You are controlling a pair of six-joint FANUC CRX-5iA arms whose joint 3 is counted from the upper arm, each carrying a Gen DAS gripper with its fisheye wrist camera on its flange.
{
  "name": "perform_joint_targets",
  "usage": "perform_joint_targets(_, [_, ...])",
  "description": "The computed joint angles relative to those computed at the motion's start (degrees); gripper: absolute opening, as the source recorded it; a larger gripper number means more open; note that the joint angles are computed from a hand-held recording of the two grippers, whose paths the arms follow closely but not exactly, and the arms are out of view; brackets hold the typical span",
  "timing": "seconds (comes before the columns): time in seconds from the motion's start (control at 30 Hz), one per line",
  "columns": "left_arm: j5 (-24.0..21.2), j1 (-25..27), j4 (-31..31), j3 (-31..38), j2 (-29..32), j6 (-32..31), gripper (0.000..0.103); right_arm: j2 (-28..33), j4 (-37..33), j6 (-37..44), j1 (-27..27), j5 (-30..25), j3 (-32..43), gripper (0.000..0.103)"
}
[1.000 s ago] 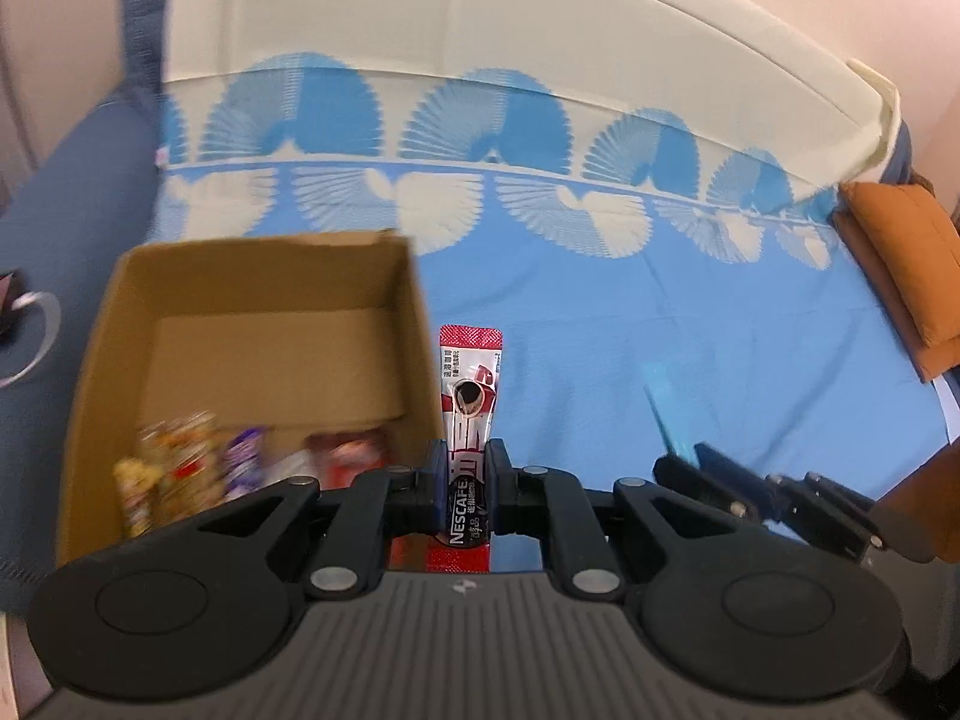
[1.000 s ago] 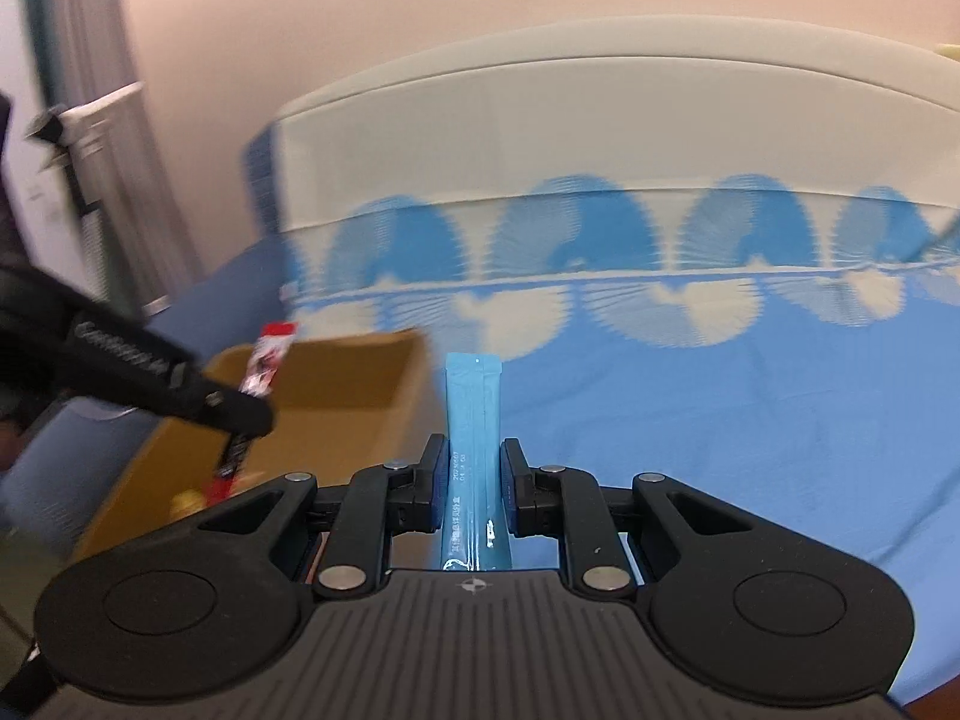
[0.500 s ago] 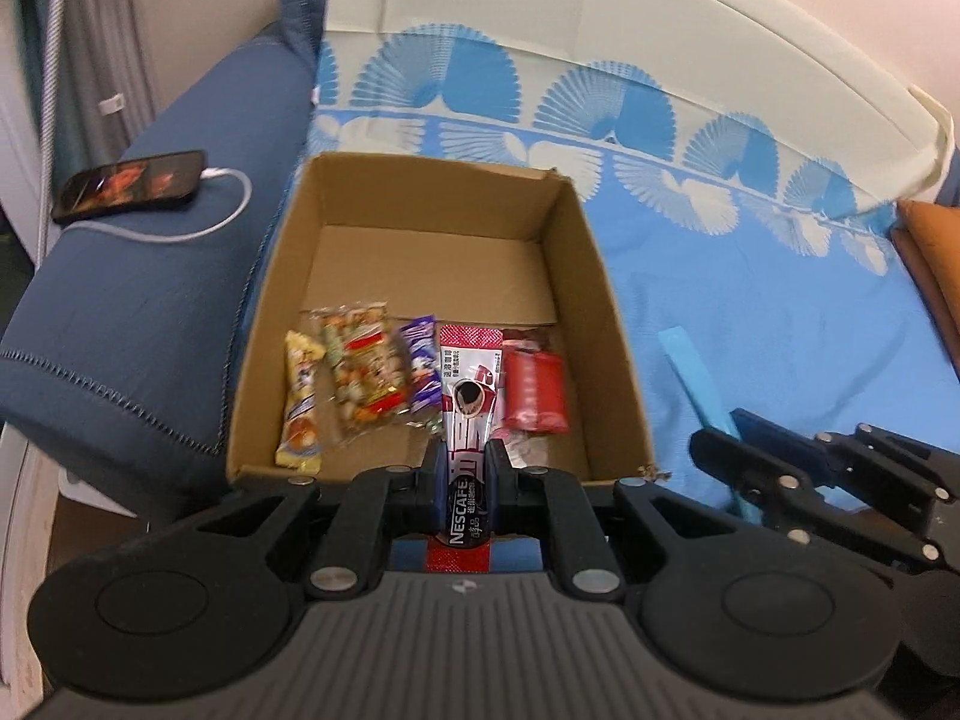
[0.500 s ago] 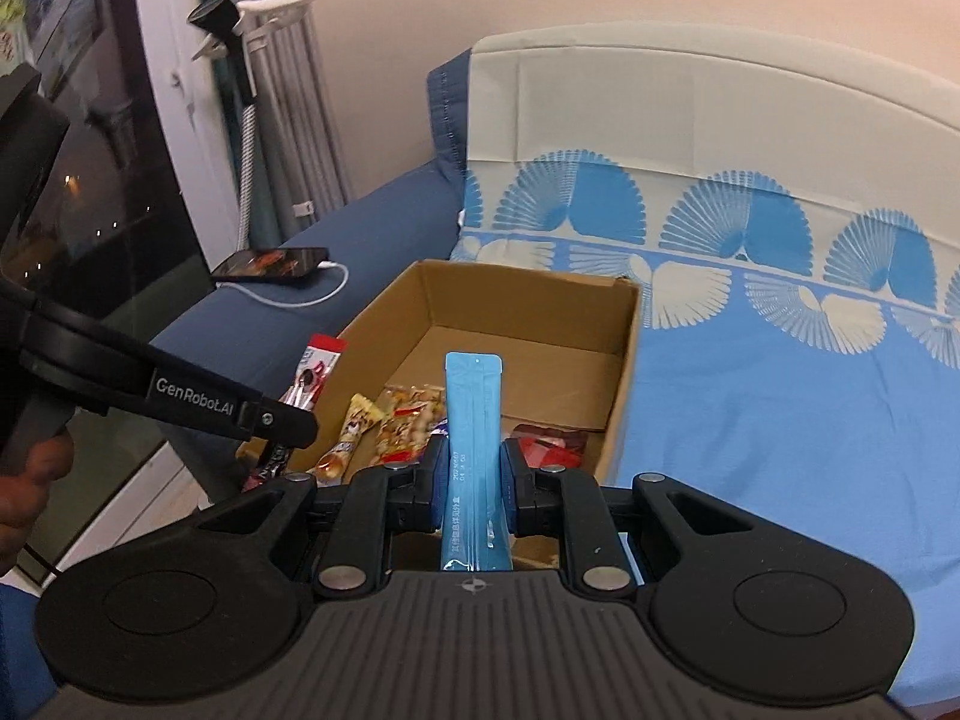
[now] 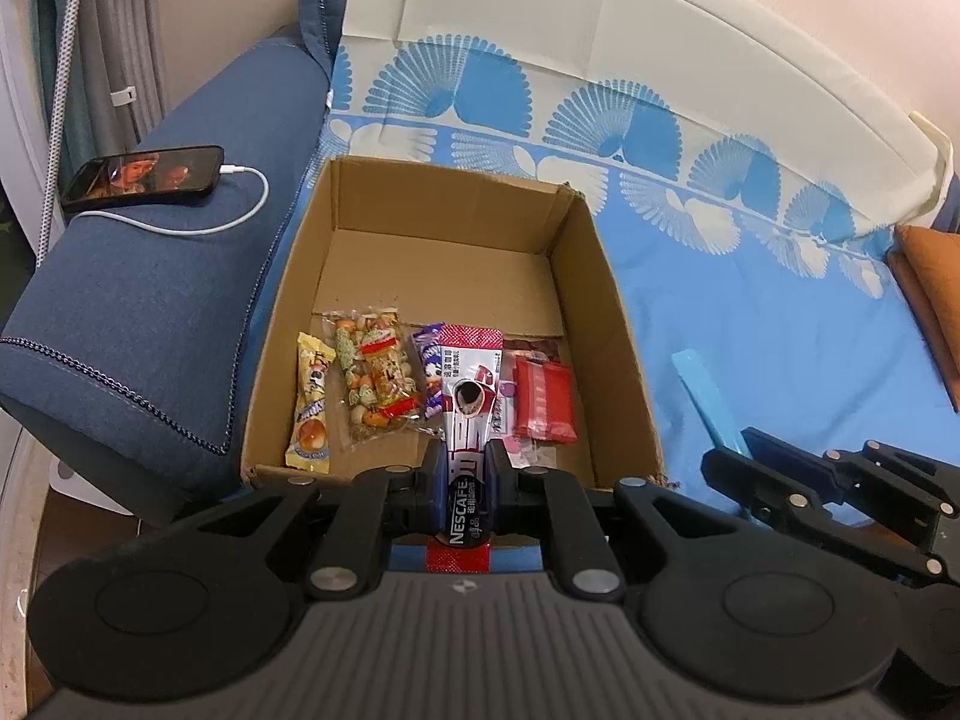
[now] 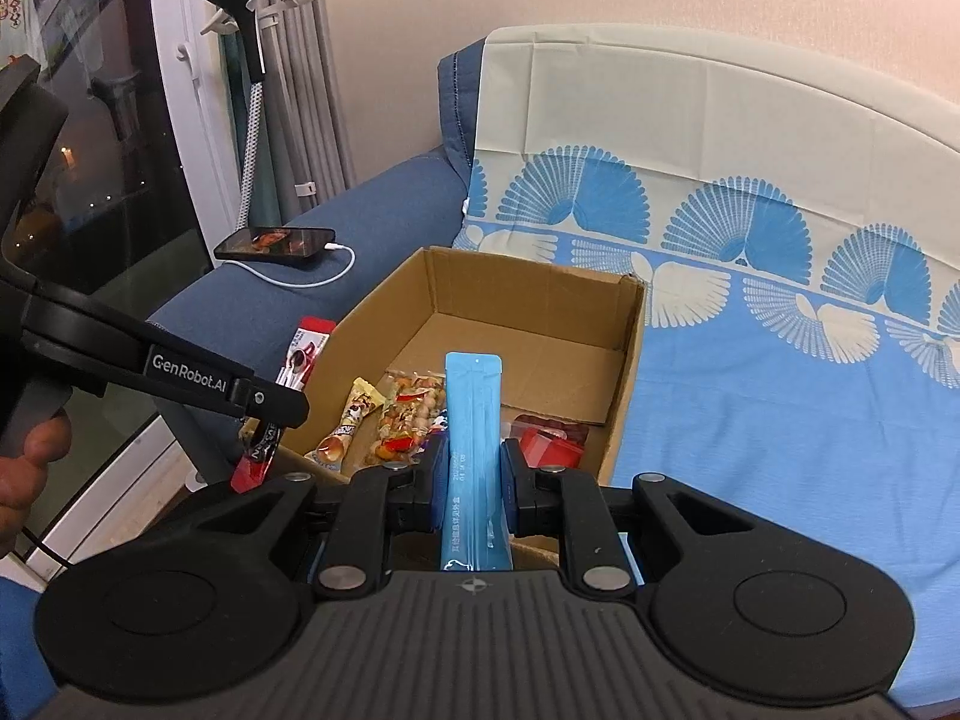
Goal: Organize snacks
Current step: 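Carry the Nescafe stick and blue stick over the box with both tools, then lower and release the Nescafe stick and blue stick into the box with both tools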
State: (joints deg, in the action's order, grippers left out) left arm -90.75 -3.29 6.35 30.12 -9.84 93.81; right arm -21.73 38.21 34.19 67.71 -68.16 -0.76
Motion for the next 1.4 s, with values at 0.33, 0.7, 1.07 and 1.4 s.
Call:
perform_joint_targets(0.33, [-0.26, 0.18, -1.23, 2.23, 2.78, 0.16, 0.014, 2.43, -2.29, 2.56, -3.9, 2.4, 1.86, 0.02])
perform_joint_targets(0.7, [-0.17, 0.58, -2.29, 5.02, 6.99, -0.65, 0.014, 7.22, -8.62, 7.35, -9.61, 5.25, 6.26, 0.02])
perform_joint_targets(1.07, [-0.41, -0.4, -5.12, 8.69, 12.75, -1.65, 0.014, 12.44, -15.06, 10.67, -15.34, 5.82, 10.15, 0.02])
perform_joint_targets(1.4, [-2.79, -1.71, -9.33, 12.7, 17.29, -2.49, 0.101, 17.5, -17.13, 9.85, -18.71, 4.13, 13.98, 0.071])
